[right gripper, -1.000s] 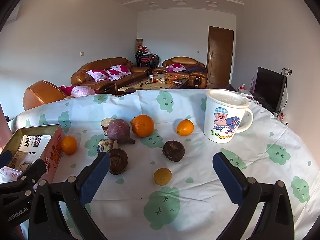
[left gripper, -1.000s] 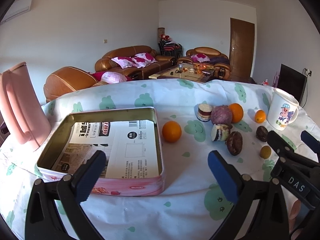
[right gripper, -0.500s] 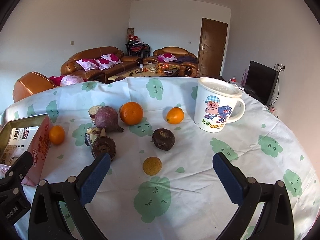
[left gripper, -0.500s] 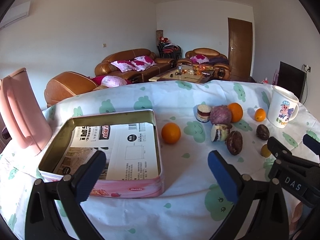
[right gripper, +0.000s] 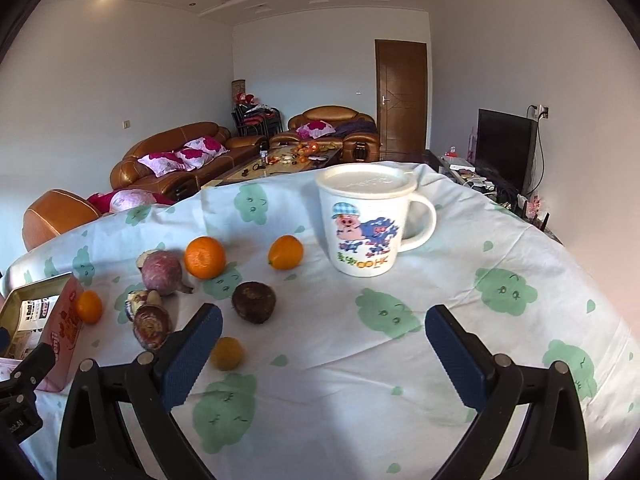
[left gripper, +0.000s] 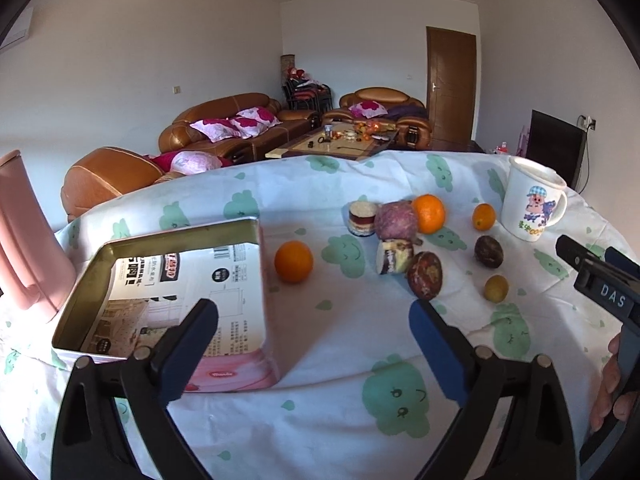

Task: Organize fruits
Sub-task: 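Grasp the dark brown fruit with left gripper while right grasps small yellow fruit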

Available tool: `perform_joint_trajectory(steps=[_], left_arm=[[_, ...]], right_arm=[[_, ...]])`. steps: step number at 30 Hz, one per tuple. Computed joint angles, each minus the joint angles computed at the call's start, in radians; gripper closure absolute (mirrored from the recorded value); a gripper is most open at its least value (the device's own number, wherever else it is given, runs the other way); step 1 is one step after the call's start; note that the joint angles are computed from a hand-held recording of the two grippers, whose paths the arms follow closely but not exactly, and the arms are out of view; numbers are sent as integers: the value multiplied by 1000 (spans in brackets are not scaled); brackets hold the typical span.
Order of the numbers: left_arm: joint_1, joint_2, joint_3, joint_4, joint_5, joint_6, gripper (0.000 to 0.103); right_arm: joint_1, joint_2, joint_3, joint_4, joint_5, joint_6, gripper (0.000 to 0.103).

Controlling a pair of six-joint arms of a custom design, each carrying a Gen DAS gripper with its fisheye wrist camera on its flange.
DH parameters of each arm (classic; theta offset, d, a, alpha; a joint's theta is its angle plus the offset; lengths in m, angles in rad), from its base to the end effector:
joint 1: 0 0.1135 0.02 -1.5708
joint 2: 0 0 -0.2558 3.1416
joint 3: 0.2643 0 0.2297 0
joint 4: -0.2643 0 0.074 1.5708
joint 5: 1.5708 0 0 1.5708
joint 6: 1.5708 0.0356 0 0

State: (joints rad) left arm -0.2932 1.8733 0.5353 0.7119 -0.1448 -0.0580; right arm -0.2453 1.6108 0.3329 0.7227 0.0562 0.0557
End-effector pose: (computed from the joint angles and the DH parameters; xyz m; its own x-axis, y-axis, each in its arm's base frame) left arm 0.2832 -0.0801 0.0918 -0.5701 0.1122 -0.8139 0.1413 0.9893 0.0374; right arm 0.2370 -0.0614 0.1164 -0.4945 0.1811 -0.8501 0.3168 0.9483 0.0177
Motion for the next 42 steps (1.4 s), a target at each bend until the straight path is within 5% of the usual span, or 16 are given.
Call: perform_joint_trajectory(steps=[4, 11, 17, 22, 30, 37, 42], left_arm=[[-61, 47, 119, -138, -23, -23, 11], [-85, 194, 380, -386, 98, -81, 41], [-116, 276, 529, -488, 109, -124, 47], [-130, 359, 666, -600, 117, -142, 63], [-120, 316, 556, -486, 126, -122, 64], [25, 43, 225, -313, 282, -33, 64], [157, -46, 140, -282, 322, 59, 64]], right_arm=[[-73, 34, 59, -75, -122, 20, 10], [-95, 80, 109, -148, -224, -13, 27], [-112, 81, 108, -146, -257, 7, 27], [-108, 95, 124, -168, -253, 9, 27], [-75, 101, 139, -200, -264, -40, 27], [34, 162, 271, -384, -276, -89, 27], [140, 281, 431, -520, -151, -89, 49]])
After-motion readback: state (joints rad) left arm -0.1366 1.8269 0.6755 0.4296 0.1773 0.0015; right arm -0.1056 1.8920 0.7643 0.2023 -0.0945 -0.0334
